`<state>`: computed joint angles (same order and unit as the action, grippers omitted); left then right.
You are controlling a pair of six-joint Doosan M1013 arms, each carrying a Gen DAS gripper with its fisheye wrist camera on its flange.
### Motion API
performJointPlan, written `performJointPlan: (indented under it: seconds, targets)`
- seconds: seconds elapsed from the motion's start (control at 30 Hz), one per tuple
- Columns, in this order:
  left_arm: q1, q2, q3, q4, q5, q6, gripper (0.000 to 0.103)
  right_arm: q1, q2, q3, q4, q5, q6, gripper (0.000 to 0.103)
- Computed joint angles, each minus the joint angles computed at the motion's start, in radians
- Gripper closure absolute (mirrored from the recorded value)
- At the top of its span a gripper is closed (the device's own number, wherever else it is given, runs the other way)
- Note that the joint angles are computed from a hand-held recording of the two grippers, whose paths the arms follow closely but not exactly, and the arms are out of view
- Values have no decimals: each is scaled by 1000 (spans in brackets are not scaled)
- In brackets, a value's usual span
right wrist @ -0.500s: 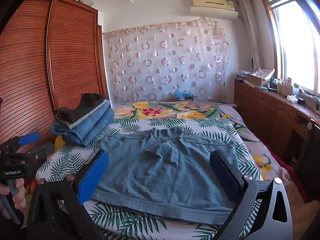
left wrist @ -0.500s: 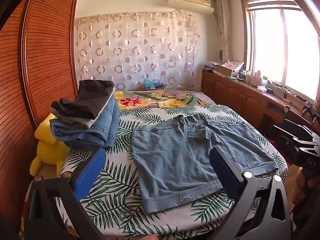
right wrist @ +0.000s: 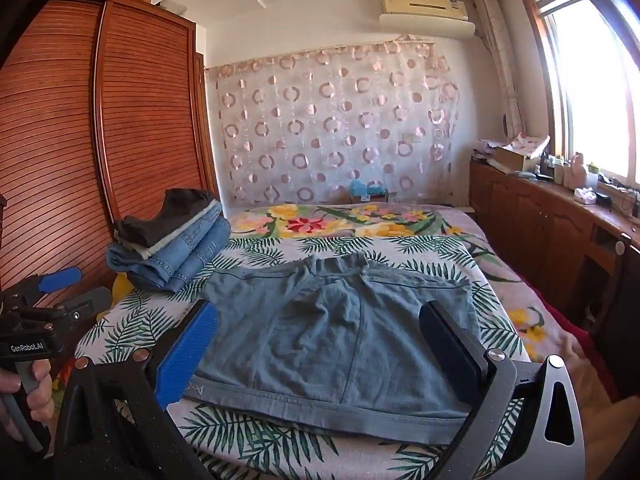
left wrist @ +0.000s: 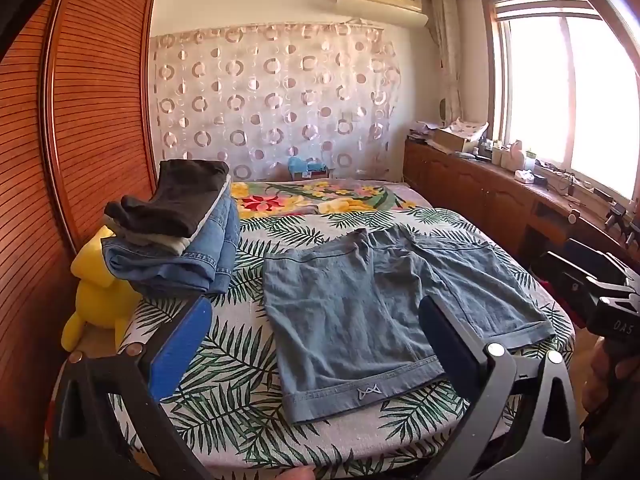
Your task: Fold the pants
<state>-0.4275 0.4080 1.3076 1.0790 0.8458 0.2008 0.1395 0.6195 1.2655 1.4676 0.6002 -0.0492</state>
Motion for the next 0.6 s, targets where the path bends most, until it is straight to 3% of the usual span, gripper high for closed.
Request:
performJointPlan:
  seconds: [0.6]
  targets:
    - [-6, -2, -1, 2, 11, 2, 0, 0, -1, 5, 7, 2, -6, 2]
